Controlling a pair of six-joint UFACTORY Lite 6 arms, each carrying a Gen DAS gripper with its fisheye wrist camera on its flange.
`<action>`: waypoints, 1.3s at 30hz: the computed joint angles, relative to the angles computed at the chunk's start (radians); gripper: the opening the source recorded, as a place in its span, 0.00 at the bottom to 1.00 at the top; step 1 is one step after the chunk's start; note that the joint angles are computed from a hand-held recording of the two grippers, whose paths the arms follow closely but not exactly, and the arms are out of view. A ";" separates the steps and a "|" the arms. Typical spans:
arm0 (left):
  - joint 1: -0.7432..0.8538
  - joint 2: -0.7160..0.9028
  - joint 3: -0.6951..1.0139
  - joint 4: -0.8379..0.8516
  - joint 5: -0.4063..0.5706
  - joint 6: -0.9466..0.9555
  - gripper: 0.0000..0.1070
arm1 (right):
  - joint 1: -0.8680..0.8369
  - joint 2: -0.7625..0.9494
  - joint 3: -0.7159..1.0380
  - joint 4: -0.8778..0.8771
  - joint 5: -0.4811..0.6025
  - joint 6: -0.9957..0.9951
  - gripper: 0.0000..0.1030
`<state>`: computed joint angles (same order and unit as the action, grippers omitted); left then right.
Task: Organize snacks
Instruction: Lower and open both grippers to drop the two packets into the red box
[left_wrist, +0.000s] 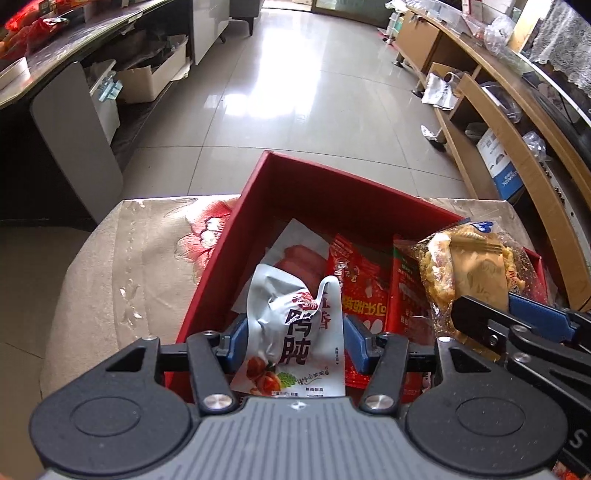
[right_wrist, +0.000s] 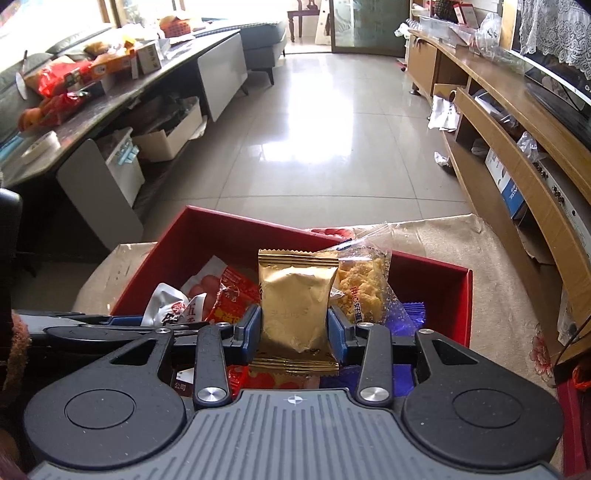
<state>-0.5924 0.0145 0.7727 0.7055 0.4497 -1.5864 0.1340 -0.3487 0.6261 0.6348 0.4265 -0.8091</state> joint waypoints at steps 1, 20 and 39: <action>0.004 -0.004 -0.005 -0.005 -0.004 0.003 0.47 | 0.002 0.001 0.003 0.003 0.003 0.003 0.48; -0.094 -0.146 -0.058 0.036 0.099 -0.081 0.48 | -0.044 -0.149 -0.020 -0.046 0.102 0.053 0.62; -0.328 -0.245 -0.086 0.088 0.284 -0.220 0.51 | -0.136 -0.396 -0.133 -0.159 0.193 0.151 0.68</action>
